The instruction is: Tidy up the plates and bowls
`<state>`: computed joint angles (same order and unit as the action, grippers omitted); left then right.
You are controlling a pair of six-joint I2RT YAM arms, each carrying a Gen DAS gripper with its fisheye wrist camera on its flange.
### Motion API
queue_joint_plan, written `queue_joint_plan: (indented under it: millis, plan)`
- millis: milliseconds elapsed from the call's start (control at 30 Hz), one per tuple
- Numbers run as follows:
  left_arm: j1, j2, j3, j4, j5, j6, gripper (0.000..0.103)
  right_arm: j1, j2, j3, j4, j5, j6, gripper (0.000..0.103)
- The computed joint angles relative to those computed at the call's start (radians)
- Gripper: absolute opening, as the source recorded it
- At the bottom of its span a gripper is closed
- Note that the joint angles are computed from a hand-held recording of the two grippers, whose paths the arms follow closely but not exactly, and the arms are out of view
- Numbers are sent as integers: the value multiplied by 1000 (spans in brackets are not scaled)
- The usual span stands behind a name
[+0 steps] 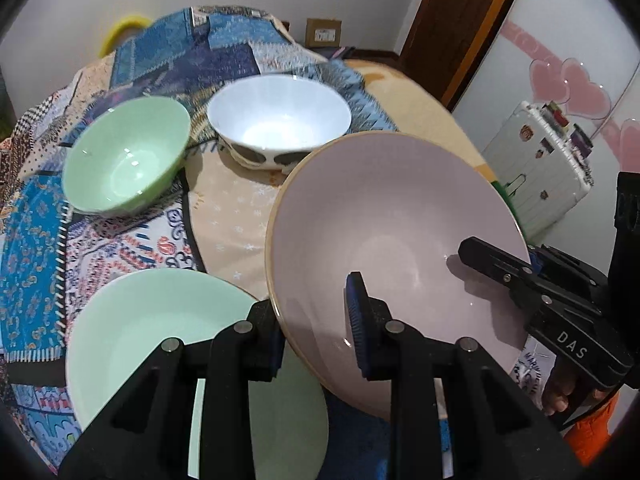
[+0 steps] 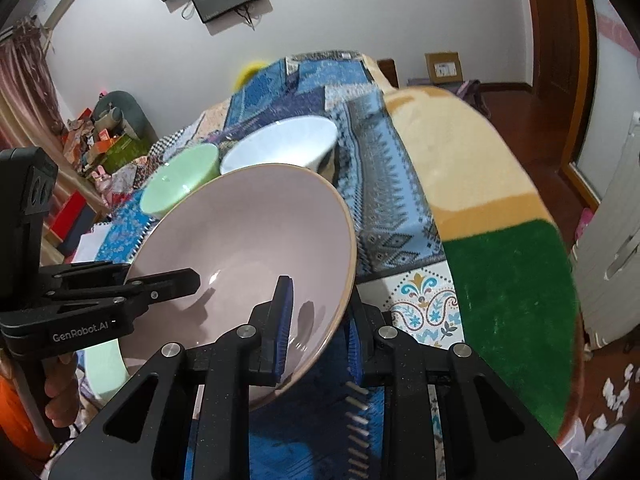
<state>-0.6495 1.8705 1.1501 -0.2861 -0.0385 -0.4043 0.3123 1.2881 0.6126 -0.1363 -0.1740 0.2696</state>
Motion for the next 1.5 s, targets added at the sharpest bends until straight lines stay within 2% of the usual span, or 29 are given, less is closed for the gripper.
queue_joint_plan:
  millis: [367, 767, 967, 1133, 1500]
  plan:
    - [15, -295, -190, -10, -36, -11, 28, 164, -76, 68, -66, 122, 52, 22]
    - [164, -637, -407, -82, -22, 23, 28, 390, 46, 187, -32, 221, 118, 22]
    - [316, -799, -506, -140, 28, 79, 28, 495, 154, 271, -9, 254, 148, 22]
    - [499, -906, -568, -197, 109, 158, 28, 566, 265, 356, 8, 253, 156, 22]
    - [872, -995, -656, -263, 277, 366, 28, 662, 471, 533, -7, 220, 150, 22]
